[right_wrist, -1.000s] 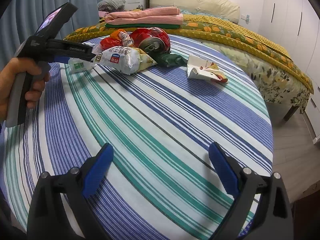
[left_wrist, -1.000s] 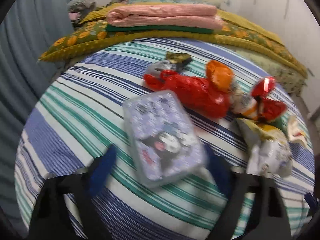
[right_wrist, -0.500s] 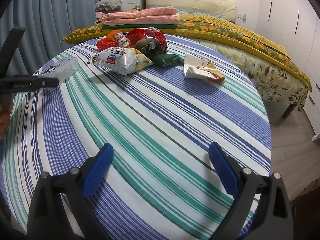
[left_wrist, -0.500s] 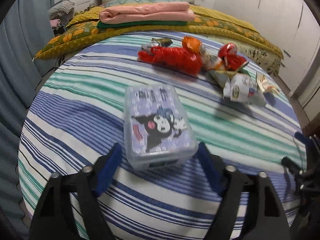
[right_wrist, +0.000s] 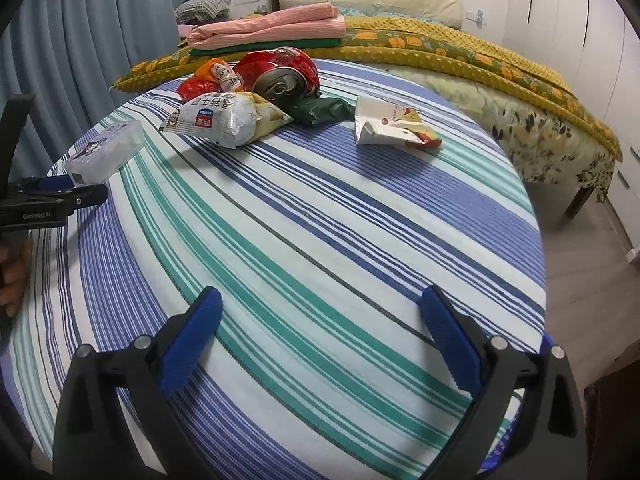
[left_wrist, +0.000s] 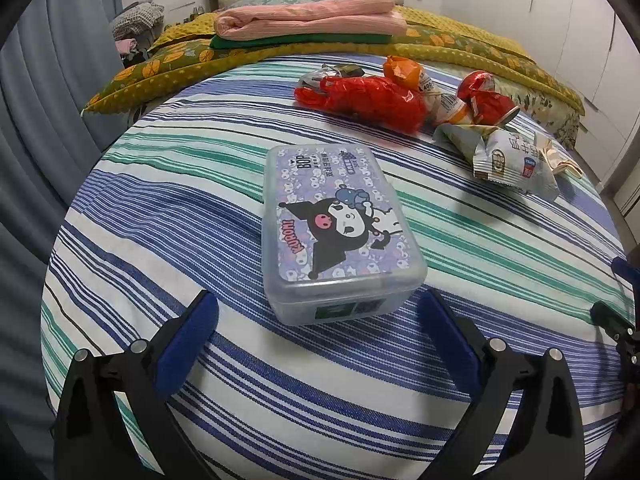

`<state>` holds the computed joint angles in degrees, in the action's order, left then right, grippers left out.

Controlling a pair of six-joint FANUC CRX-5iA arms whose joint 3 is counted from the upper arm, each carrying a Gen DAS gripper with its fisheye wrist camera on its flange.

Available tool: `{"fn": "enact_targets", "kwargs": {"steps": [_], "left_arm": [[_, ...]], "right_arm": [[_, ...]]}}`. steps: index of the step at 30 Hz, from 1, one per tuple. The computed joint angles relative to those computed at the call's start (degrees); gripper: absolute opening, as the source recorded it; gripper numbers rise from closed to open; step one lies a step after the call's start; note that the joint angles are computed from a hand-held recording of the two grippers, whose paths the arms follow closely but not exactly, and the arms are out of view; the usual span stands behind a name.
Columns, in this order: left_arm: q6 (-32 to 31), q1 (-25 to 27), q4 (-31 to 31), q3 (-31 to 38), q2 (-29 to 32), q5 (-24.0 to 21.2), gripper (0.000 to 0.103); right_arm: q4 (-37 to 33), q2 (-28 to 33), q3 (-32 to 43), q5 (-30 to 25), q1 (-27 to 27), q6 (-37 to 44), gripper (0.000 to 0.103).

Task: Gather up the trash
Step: 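Position the open left tool over the clear cartoon-printed plastic box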

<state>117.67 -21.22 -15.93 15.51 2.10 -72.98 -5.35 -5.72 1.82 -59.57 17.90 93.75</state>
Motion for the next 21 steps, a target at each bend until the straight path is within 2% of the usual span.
{"fn": "enact_targets", "kwargs": {"steps": [21], "left_arm": [[-0.2,0.2,0.0,0.0,0.0,0.1,0.099]], "right_arm": [[3.1,-0.9,-2.0,2.1,1.6,-1.8,0.096]]}}
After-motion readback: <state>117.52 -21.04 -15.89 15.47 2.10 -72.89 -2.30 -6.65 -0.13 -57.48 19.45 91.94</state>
